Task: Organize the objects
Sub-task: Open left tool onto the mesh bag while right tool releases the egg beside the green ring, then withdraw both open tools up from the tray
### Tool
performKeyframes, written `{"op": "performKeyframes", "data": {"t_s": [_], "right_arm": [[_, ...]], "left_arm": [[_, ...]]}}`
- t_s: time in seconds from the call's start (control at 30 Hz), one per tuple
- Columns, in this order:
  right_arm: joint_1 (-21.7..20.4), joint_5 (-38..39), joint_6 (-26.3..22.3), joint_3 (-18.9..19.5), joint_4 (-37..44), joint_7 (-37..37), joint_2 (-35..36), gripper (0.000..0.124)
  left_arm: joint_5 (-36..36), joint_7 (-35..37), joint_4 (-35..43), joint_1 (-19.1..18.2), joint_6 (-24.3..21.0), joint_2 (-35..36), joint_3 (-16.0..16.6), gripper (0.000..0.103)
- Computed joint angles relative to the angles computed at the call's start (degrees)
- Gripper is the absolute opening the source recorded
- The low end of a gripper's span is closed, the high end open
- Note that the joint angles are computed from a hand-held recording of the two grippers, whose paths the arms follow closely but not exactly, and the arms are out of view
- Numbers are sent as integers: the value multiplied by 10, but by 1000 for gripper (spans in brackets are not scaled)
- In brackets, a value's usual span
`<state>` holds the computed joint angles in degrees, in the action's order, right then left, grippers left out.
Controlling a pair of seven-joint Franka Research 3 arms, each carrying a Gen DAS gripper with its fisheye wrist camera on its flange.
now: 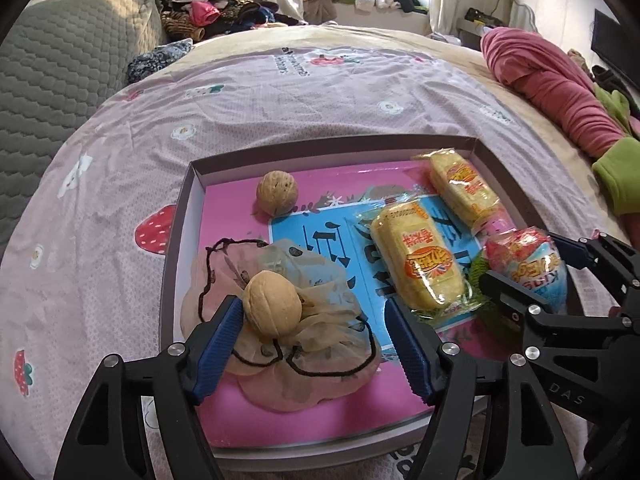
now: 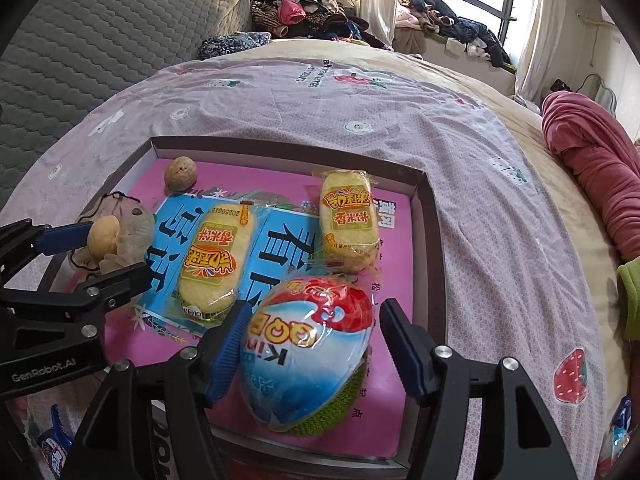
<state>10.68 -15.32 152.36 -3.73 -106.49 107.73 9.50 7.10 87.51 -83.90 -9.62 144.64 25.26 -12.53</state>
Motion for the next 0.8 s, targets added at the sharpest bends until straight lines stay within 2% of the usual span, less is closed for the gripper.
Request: {"op": "performKeyframes", "data": {"t_s": [0.37, 0.8], "right_arm": [[-1, -8, 7, 0, -3, 7, -7, 69], [-4, -12, 21, 0, -11, 18, -16, 69]], "left_arm": [[-80, 57, -4, 26, -8, -10, -29, 75], [-100, 78, -27, 22, 0, -36, -25, 76]]}}
